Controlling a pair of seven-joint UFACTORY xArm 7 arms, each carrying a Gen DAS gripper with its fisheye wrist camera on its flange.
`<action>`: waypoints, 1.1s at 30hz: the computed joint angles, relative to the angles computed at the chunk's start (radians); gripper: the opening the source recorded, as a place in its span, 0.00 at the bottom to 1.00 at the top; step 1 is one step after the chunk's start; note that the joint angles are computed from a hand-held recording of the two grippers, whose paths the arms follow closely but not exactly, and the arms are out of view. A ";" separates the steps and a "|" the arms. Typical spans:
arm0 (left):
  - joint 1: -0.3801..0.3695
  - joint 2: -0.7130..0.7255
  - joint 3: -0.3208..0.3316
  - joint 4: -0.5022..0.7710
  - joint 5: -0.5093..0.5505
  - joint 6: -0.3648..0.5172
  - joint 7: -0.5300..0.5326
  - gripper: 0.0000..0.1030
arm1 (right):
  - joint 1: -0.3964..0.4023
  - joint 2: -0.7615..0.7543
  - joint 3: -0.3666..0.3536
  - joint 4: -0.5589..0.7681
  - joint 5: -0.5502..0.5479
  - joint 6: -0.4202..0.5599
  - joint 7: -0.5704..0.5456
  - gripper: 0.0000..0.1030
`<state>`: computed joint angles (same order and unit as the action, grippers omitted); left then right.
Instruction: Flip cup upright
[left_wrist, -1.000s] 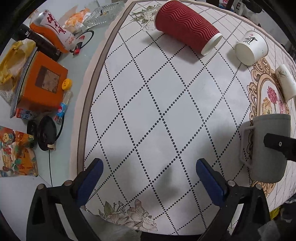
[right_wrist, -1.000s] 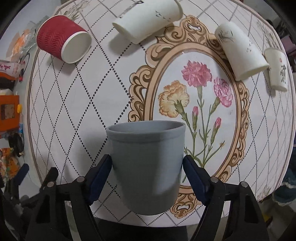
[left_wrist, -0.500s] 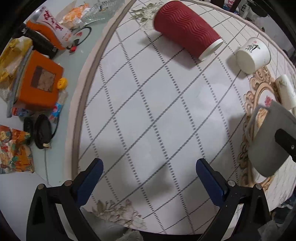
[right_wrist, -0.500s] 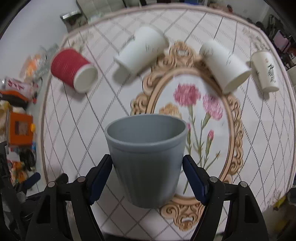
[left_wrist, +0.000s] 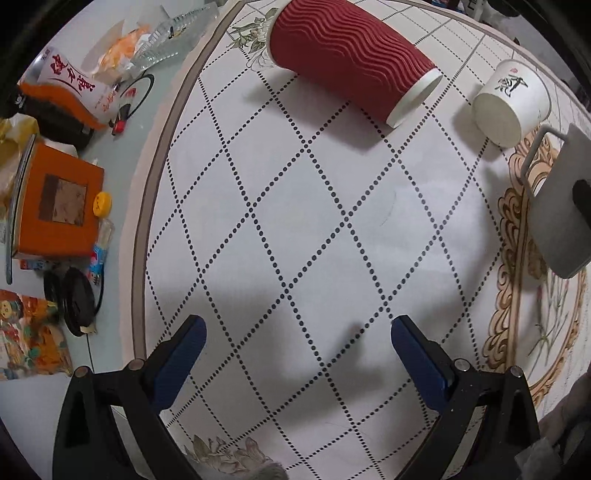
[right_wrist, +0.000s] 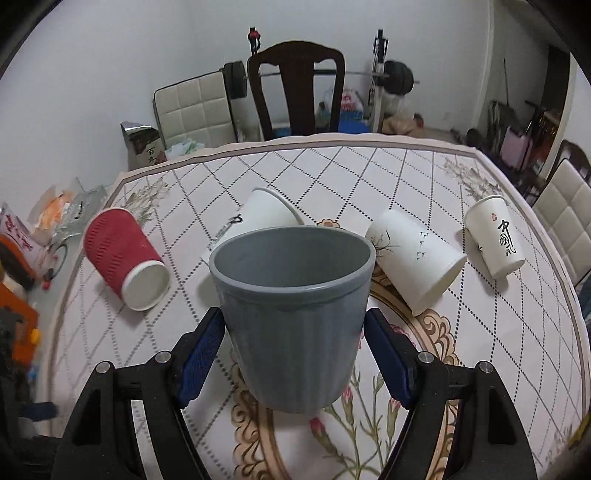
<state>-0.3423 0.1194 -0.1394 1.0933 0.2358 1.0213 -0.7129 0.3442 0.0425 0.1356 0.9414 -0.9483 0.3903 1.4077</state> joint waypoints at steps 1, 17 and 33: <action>0.000 -0.005 0.001 -0.007 0.003 -0.004 -0.001 0.99 | 0.006 -0.002 0.001 -0.003 -0.051 0.006 0.039 0.77; 0.006 -0.162 -0.033 -0.138 0.018 -0.082 0.010 0.99 | 0.000 -0.140 0.078 -0.154 0.147 0.078 -0.069 0.83; -0.039 -0.431 -0.159 -0.092 0.059 0.032 -0.080 0.99 | -0.021 -0.621 0.151 -0.243 0.528 0.419 -0.418 1.00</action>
<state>-0.3809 -0.3118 -0.2980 1.0012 0.2947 1.0537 -0.7928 0.3235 -0.5789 0.2870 0.6982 -0.4205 0.8089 0.9899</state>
